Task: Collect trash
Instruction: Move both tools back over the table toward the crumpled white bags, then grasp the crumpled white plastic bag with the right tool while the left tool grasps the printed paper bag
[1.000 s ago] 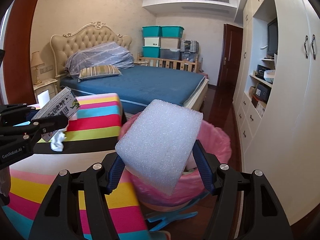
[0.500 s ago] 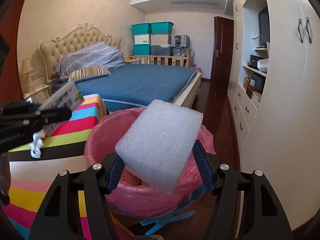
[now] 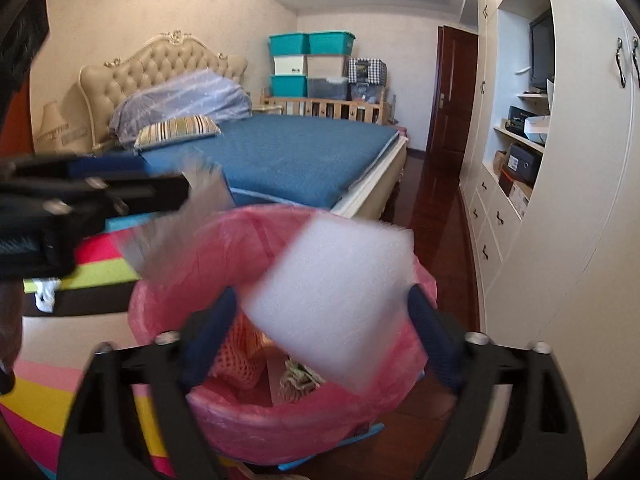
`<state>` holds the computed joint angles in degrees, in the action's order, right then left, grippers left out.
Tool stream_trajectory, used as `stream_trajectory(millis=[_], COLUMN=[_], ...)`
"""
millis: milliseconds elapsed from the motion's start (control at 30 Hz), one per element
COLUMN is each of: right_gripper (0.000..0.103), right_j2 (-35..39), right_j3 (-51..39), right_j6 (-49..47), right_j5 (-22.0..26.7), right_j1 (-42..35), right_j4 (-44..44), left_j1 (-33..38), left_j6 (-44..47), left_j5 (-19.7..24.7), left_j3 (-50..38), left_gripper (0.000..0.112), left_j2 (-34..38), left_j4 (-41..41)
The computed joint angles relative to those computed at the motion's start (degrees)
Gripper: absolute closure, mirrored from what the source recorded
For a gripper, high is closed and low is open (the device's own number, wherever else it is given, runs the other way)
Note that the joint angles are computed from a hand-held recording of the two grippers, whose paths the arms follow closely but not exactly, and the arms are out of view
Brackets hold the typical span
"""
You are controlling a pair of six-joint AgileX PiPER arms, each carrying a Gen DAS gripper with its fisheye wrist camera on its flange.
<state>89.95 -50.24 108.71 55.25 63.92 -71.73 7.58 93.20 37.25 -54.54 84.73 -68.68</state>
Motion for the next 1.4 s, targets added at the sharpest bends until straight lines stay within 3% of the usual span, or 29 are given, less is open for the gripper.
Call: stream_trajectory(millis=[100,167,433,833,1100,1400], right_gripper=[0.020,0.020,0.019,0.019,0.019,0.019], right_j2=[-0.2,-0.4,-0.2,6.1,15.1,25.4], right_j3=[1.7,2.8,2.6,-9.0,-21.7,-40.0], right_j6=[3.1,5.0,6.2,-0.6,-8.4,-22.7], right_j5=[0.9,1.6,3.6,4.4,1.2,-0.3], right_j1=[1.8,2.8,6.7,9.8,10.7,11.2], right_j4=[-0.3,-0.1,1.5,3.4,6.9,14.1], left_j1=[3.5,5.6,16.2,33.7,46.5,56.0], left_j6=[5.0,6.0,15.5,23.1,23.8,15.6], left_j5=[-0.3,-0.4,3.2,10.1,15.6,15.9], left_j3=[1.8,2.3,6.0,8.9,1.6,-15.7], left_gripper=[0.027,0.014,0.014,0.014,0.014,0.014], left_j2=[-1.2,-1.5,-2.8,-3.3,3.8,17.4], left_j4=[-2.7,-2.9,-4.7,-5.1,-3.0,1.3])
